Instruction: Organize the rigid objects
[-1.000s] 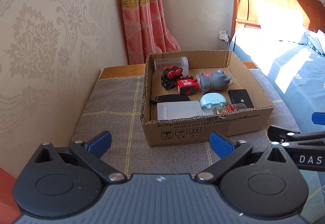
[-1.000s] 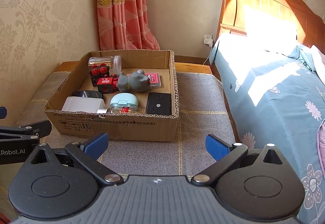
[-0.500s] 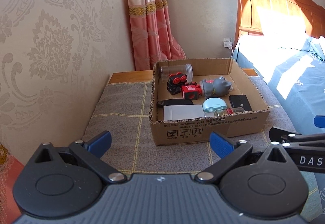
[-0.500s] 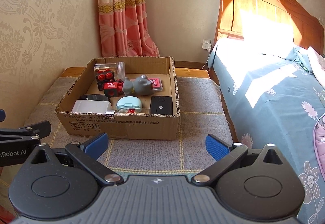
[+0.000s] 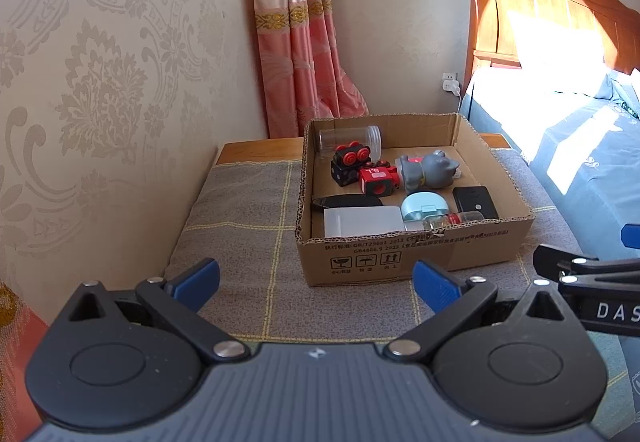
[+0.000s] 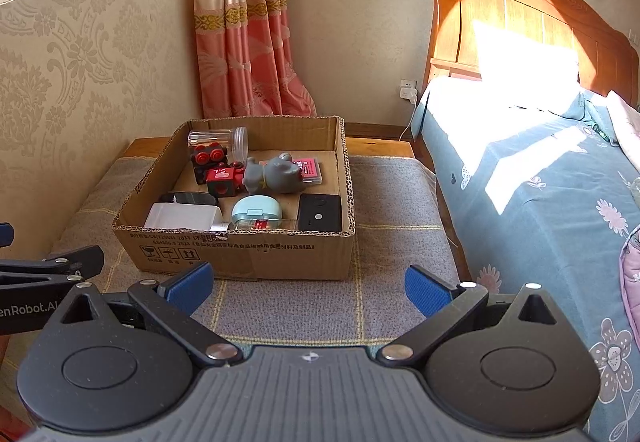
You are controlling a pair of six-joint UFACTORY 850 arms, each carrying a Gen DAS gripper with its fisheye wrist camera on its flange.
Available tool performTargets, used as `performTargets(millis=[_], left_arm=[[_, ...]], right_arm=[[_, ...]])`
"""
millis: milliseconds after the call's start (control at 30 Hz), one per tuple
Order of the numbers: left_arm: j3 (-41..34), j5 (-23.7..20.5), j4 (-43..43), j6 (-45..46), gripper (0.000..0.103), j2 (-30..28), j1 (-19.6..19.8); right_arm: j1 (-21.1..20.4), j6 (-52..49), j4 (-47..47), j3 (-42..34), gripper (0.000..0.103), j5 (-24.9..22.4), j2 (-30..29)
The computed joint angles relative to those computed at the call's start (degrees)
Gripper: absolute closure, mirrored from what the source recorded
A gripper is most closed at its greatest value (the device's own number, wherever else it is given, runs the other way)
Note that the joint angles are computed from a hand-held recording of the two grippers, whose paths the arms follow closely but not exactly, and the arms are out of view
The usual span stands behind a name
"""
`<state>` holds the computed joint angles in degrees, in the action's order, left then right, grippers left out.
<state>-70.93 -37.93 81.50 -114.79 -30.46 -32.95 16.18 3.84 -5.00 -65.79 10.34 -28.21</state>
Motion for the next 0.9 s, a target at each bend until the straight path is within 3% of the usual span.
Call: performTargets(millis=[900], left_arm=[[-0.20, 0.49, -0.42, 0.02, 0.001, -0.15, 0.29]], right_arm=[[-0.27, 1.86, -1.51, 0.12, 0.000, 0.44, 0.13]])
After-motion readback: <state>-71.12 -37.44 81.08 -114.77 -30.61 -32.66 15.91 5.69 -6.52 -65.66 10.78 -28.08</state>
